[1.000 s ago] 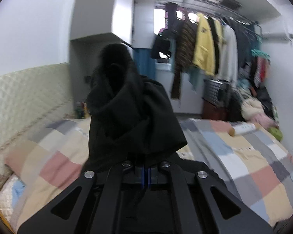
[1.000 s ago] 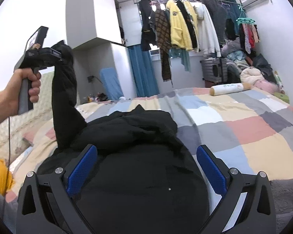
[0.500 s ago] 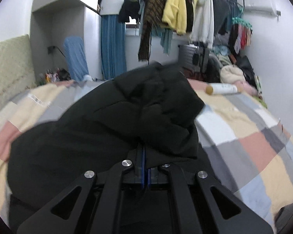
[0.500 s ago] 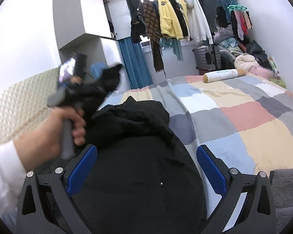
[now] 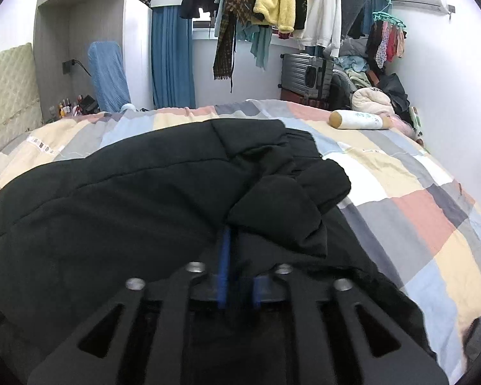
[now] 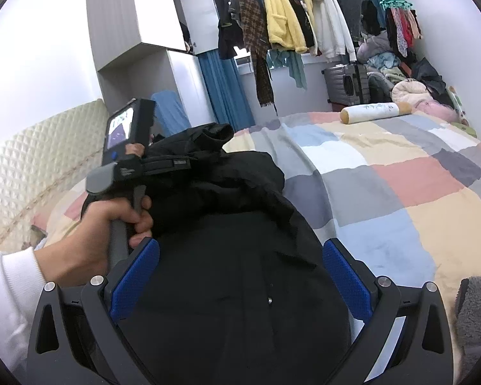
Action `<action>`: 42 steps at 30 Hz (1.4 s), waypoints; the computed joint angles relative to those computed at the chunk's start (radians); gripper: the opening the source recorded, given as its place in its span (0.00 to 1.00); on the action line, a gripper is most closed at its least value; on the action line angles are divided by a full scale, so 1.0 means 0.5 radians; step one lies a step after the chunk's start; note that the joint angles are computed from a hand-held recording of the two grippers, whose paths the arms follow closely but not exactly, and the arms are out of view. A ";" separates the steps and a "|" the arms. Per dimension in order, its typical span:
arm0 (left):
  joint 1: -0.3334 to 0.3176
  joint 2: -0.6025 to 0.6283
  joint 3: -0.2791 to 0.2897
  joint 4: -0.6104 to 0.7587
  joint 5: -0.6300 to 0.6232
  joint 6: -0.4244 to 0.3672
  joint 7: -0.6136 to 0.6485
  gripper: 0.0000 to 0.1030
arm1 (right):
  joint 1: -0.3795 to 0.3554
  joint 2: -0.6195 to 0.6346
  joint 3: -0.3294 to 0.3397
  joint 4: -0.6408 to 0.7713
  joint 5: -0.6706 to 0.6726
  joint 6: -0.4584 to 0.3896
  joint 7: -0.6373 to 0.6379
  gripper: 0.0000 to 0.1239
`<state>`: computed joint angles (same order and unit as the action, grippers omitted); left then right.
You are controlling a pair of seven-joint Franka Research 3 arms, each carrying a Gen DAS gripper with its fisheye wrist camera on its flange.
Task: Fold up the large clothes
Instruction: 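Lay the sleeve on the jacket and open the left gripper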
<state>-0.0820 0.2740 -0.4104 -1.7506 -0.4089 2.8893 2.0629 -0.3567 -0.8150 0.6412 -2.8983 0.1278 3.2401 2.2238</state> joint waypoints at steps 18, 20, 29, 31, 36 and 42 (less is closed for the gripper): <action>0.043 -0.631 0.236 -0.429 -0.823 0.013 0.562 0.85 | -0.061 -0.090 0.115 0.066 -0.092 -0.034 0.061 0.83; 0.014 -0.728 0.318 -0.498 -0.883 -0.036 0.618 0.85 | -0.058 -0.099 0.118 0.076 -0.098 -0.043 0.063 0.83; -0.189 -1.081 0.704 -0.818 -1.087 -0.193 0.895 0.85 | 0.011 -0.106 0.114 0.100 -0.122 -0.052 0.071 0.83; -0.246 -1.121 0.803 -0.869 -1.148 -0.200 0.978 0.85 | 0.012 -0.093 0.121 0.126 -0.135 -0.080 0.066 0.83; -0.227 -1.017 0.907 -0.831 -1.119 -0.221 0.973 0.85 | -0.033 0.088 0.109 0.248 -0.173 -0.017 0.006 0.83; -0.043 -0.639 0.851 -0.548 -1.048 -0.222 0.886 0.85 | -0.340 0.526 0.233 0.590 -0.164 0.105 -0.162 0.83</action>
<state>-0.1034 -0.0457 0.0149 -2.0248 -0.9329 2.7781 2.5058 -0.5265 -0.5521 0.7579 -2.6033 0.0457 3.2928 2.1426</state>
